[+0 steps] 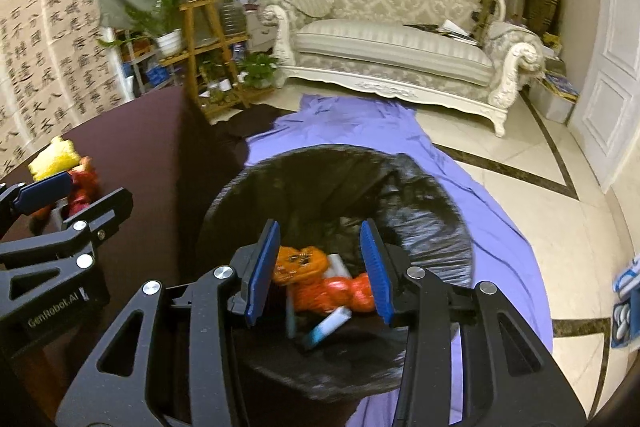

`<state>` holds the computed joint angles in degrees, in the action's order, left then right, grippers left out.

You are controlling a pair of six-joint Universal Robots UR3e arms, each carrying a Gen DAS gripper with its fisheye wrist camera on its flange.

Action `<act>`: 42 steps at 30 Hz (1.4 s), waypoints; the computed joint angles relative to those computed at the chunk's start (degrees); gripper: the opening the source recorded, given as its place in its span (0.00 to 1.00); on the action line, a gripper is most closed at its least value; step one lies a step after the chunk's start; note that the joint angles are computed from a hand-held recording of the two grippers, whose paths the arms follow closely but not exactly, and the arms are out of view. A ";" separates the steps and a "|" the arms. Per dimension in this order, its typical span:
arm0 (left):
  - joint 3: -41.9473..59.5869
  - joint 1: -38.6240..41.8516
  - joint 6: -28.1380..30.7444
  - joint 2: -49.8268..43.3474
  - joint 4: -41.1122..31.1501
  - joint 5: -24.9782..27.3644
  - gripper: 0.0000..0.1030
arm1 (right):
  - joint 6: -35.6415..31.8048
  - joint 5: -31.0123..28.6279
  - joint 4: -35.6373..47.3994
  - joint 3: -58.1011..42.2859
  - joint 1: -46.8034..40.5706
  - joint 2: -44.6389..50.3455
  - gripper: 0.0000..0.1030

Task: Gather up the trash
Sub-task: 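Grasp the red can with the left tool while the right tool grasps the black rod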

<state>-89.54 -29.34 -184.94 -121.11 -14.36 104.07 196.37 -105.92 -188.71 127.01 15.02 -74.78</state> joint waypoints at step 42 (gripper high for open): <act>-24.53 21.01 3.55 14.94 3.91 -10.19 0.24 | -1.64 1.64 16.17 -27.53 15.16 12.95 0.40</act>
